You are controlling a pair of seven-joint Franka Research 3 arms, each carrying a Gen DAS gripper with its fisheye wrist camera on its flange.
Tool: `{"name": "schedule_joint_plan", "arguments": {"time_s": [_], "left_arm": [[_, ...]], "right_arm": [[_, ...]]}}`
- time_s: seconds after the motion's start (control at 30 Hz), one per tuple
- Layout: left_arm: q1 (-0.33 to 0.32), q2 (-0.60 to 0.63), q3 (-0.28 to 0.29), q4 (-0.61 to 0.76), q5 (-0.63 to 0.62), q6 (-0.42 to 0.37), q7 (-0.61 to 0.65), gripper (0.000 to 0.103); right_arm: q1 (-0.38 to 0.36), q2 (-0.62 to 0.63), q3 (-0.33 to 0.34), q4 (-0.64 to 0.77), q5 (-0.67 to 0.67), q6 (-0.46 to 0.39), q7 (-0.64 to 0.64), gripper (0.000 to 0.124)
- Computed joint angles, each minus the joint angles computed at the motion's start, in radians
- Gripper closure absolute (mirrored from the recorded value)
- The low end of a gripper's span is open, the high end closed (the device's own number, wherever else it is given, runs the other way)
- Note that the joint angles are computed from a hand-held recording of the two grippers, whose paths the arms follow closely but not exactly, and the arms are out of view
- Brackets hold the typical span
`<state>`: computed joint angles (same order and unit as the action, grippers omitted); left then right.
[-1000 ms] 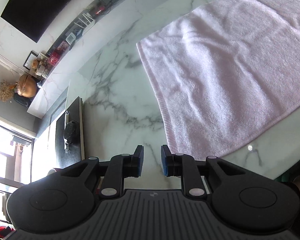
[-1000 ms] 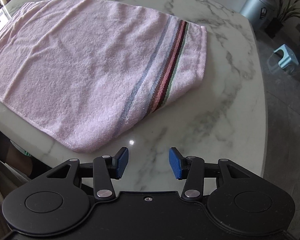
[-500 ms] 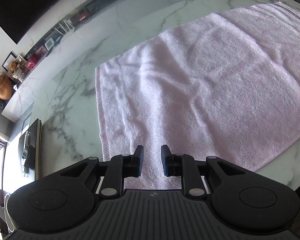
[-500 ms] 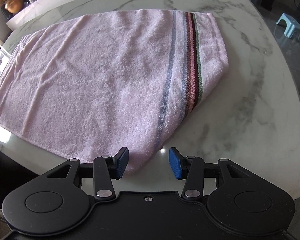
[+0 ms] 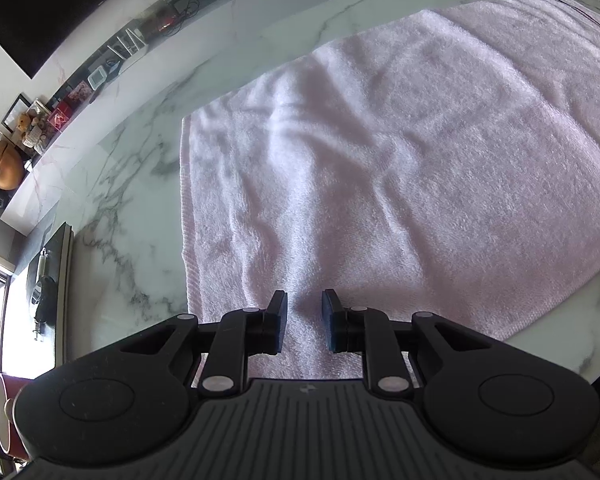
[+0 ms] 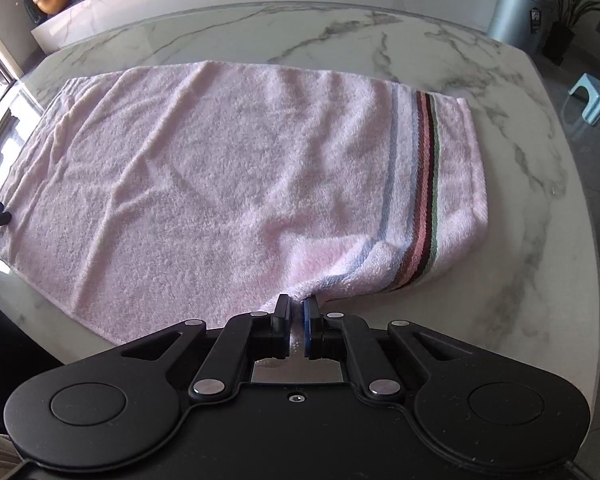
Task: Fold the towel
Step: 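Grasp the striped end of the towel with the right gripper, then fold the striped end over the towel with the right gripper and release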
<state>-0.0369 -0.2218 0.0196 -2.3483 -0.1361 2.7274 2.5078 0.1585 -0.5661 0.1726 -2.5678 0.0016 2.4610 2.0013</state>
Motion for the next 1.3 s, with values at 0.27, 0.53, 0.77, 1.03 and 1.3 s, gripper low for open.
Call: {"name": "schedule_joint_plan", "arguments": {"time_s": [0.27, 0.53, 0.77, 1.03, 1.3], "left_arm": [[-0.004, -0.007, 0.002, -0.012, 0.012, 0.017, -0.015, 0.085], [-0.010, -0.001, 0.008, -0.009, -0.010, 0.022, 0.003, 0.086], [-0.004, 0.005, 0.005, 0.007, -0.028, -0.001, -0.004, 0.087], [0.001, 0.001, -0.003, 0.002, -0.014, -0.002, -0.012, 0.088], [-0.002, -0.001, -0.001, -0.006, -0.006, 0.009, -0.014, 0.088]], "right_arm": [[0.024, 0.095, -0.007, 0.069, 0.022, 0.076, -0.067, 0.099], [-0.064, 0.081, -0.011, 0.032, -0.019, 0.038, 0.107, 0.087], [-0.056, 0.124, -0.065, 0.005, 0.037, 0.041, 0.131, 0.087], [-0.056, 0.087, -0.056, -0.037, 0.056, 0.068, 0.125, 0.120], [-0.086, -0.026, -0.035, -0.075, -0.001, -0.038, 0.128, 0.121]]}}
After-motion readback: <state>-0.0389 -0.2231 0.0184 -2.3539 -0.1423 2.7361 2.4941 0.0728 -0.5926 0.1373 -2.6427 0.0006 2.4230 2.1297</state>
